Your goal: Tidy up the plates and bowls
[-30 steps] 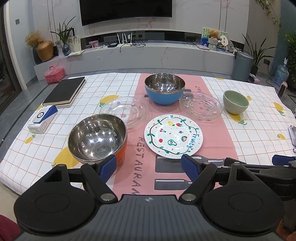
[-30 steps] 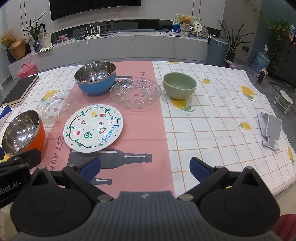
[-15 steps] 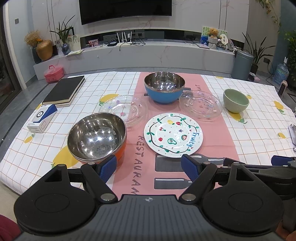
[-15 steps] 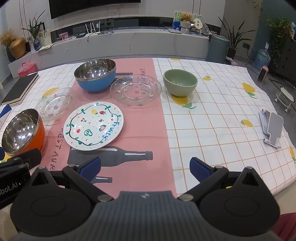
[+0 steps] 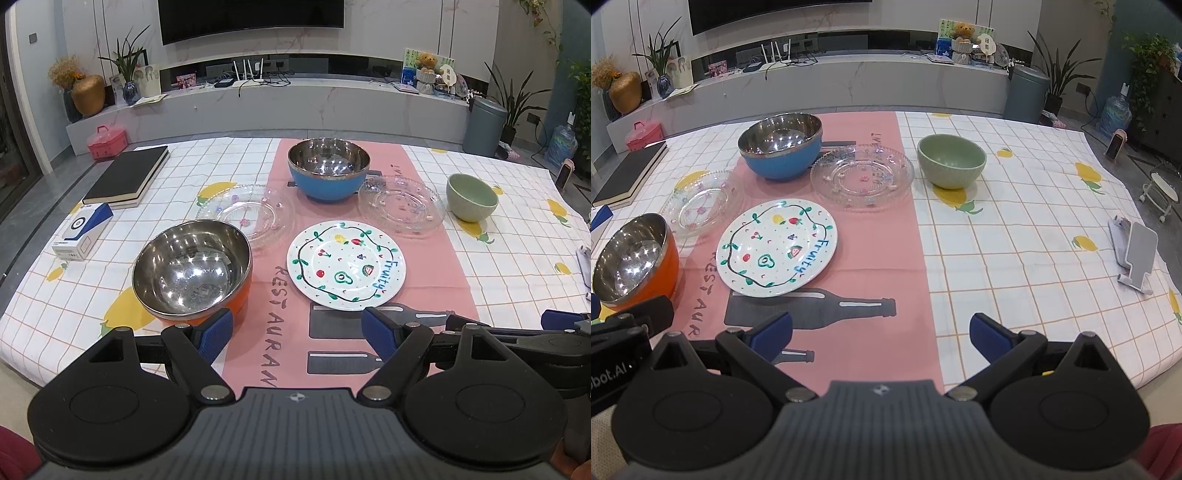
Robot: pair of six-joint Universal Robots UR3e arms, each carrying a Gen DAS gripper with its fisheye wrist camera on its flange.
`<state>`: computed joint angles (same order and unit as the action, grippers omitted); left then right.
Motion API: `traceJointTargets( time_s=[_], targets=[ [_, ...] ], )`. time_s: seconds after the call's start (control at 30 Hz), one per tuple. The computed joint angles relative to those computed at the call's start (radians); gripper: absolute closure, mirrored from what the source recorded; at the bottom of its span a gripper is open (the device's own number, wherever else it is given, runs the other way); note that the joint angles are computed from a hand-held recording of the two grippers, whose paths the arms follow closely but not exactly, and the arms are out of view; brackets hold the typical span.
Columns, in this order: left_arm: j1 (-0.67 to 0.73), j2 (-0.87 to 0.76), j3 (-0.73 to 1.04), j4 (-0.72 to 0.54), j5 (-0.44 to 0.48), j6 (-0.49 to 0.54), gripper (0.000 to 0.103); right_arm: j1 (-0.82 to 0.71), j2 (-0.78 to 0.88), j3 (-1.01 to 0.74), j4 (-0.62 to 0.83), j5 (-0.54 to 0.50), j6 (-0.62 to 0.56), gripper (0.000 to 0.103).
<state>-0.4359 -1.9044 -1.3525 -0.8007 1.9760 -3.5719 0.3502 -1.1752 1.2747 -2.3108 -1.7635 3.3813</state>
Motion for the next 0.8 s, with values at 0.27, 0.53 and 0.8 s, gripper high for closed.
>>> traceJointTargets(
  time_s=[0.27, 0.53, 0.8],
  targets=[
    [0.009, 0.011, -0.011, 0.0, -0.022, -0.007, 0.01, 0.002, -0.004, 0.005, -0.01, 0.001, 0.001, 0.003],
    [0.024, 0.048, -0.021, 0.002, -0.036, -0.015, 0.01, 0.018, -0.01, -0.011, -0.024, -0.012, 0.008, 0.003],
    [0.08, 0.124, -0.075, 0.04, -0.028, -0.018, 0.01, 0.045, 0.063, -0.241, 0.107, 0.02, 0.047, 0.003]
  ],
)
